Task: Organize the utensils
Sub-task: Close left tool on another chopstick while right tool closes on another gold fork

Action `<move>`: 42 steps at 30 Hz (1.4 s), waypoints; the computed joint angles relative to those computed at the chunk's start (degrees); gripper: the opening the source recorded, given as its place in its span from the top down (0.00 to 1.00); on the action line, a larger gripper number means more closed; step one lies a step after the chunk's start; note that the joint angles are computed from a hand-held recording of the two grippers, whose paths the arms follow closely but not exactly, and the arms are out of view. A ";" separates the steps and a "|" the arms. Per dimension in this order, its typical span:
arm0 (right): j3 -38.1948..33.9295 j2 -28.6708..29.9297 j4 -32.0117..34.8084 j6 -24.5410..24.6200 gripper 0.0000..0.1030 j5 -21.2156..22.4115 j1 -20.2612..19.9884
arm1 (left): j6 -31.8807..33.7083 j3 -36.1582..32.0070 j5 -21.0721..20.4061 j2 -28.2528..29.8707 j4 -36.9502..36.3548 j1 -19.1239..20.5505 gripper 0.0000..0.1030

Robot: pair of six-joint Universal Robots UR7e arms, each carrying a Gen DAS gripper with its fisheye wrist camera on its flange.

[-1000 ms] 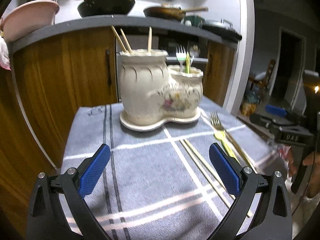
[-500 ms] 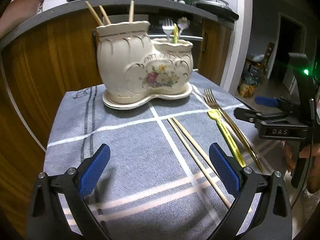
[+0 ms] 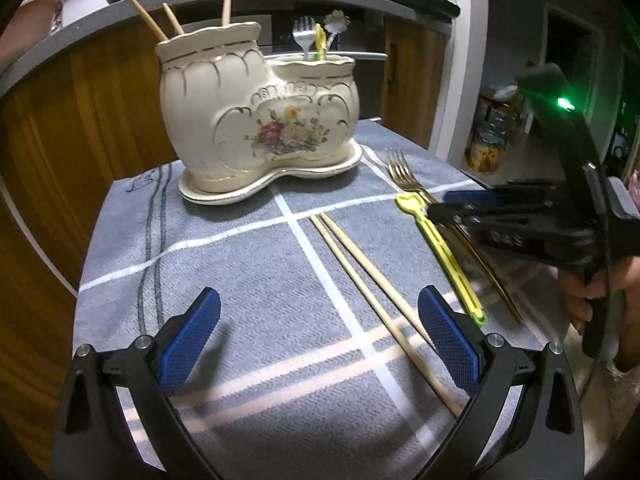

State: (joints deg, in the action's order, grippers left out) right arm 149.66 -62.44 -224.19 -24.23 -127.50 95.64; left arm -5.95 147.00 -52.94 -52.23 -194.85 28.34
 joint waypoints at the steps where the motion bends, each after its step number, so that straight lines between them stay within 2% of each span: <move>1: -0.10 -0.22 0.33 0.11 0.75 0.04 -0.05 | -0.16 -0.02 -0.12 -0.05 0.40 -0.18 0.06; 10: -0.20 -0.08 -0.34 -1.20 0.79 1.05 -0.61 | -4.22 -1.84 -2.31 -0.88 10.51 -0.24 0.36; 14: -0.41 -1.18 1.48 -0.33 0.80 1.75 -1.08 | -4.54 -3.37 -1.55 -0.03 13.08 0.10 0.39; 23: -2.18 -1.32 3.35 -0.65 0.83 2.63 -1.89 | -2.11 -8.09 -2.84 -1.62 22.02 2.78 0.65; 25: -1.98 -1.20 3.04 -0.79 0.87 3.12 -1.99 | -1.37 -8.79 -3.02 -1.59 23.26 2.99 0.81; 27: -1.78 -1.14 2.57 -0.87 0.88 3.68 -2.22 | -0.24 -9.09 -3.51 -1.94 24.54 3.01 0.90; 31: -0.90 -2.14 2.30 -0.38 0.94 5.72 -3.19 | 0.38 -8.75 -4.26 -2.79 25.49 3.02 0.91; 35: -0.05 -2.73 1.18 -0.81 0.95 7.04 -3.56 | 0.49 -8.08 -4.88 -4.06 26.43 2.80 0.94; 42: 0.74 -2.66 -1.01 -1.36 0.95 7.20 -3.03 | -0.09 -7.51 -5.80 -5.71 28.29 3.33 0.93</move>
